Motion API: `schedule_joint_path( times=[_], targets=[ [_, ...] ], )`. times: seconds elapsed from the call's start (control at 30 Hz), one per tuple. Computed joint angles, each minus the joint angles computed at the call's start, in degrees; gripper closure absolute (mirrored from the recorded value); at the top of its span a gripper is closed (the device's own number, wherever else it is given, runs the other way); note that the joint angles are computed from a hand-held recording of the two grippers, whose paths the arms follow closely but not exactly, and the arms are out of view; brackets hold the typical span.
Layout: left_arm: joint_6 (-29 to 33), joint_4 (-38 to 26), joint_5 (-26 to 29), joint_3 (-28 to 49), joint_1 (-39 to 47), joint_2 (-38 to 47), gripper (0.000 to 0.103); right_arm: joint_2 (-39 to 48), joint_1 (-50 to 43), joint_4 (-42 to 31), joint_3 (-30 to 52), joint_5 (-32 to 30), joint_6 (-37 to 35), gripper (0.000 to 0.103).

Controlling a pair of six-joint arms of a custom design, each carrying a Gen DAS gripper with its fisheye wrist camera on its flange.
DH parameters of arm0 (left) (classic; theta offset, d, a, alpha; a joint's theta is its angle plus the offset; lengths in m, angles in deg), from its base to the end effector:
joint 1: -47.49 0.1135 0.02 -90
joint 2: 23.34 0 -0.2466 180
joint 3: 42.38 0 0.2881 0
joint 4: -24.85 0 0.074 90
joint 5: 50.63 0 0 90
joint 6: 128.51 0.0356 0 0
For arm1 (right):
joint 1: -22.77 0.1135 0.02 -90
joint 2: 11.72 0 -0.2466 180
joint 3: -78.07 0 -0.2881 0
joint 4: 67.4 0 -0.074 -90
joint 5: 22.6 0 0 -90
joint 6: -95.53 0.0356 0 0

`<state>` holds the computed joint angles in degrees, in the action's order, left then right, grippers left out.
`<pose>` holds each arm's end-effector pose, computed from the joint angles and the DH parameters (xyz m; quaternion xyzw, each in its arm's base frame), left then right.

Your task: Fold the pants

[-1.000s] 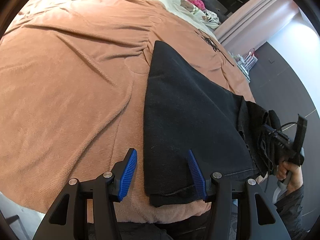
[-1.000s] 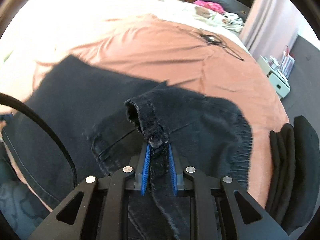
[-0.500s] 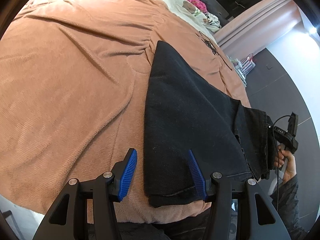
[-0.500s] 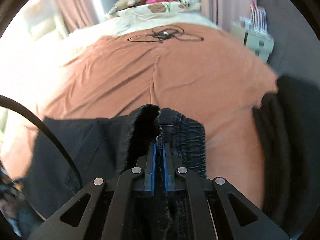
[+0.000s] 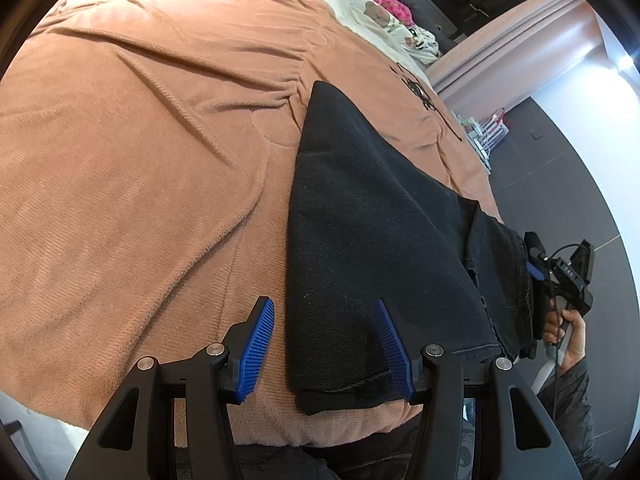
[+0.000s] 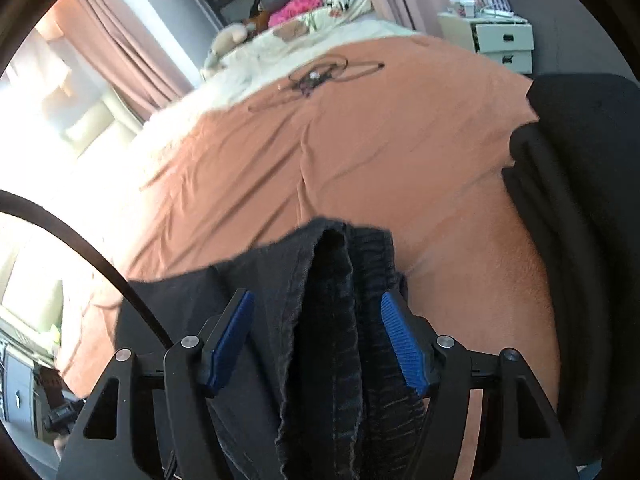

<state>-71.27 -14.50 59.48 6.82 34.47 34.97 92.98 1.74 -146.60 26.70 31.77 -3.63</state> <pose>0.2371 -0.0674 0.1973 -0.0968 0.9176 -0.2862 0.2582 0.3851 -0.1258 0.3843 0.0031 0.9132 0.2079 0.3504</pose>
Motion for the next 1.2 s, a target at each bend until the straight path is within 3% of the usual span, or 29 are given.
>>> schedule_joint_path(
  times=[0.33, 0.37, 0.4, 0.5, 0.7, 0.93, 1.03, 1.2],
  targets=[
    [0.0, -0.5, -0.9, 1.7, -0.6, 2.4, 0.048, 7.2, 2.1, -4.9, 6.5, 1.7, -5.1, 0.038],
    [0.8, -1.2, -1.1, 2.8, -1.0, 3.6, 0.048, 7.8, 2.4, -4.8, 7.5, 2.4, -5.1, 0.049],
    [1.2, -1.8, -1.5, 3.6, -1.3, 4.4, 0.048, 8.2, 2.8, -5.1, 8.6, 3.1, -4.8, 0.071],
    [1.5, -2.0, -2.1, 5.6, -2.4, 6.3, 0.048, 7.6, 2.5, -4.8, 9.4, 3.7, -5.1, 0.099],
    [0.8, -1.1, -3.9, 7.5, -3.7, 9.1, 0.048, 0.6, 4.7, 0.2, 3.7, 8.1, -5.6, 0.102],
    [0.6, -1.0, -3.8, 7.1, -4.2, 9.8, 0.048, 6.8, 5.6, -4.0, 15.7, 10.7, -4.5, 0.102],
    [0.7, -1.4, -4.1, 7.4, -4.5, 10.4, 0.048, 8.3, 7.2, -3.5, 14.6, 16.8, -3.7, 0.102],
    [0.8, -2.1, -2.3, 7.5, -3.8, 11.1, 0.049, 9.6, 6.9, -4.8, 15.3, 17.5, 0.2, 0.102]
  ],
)
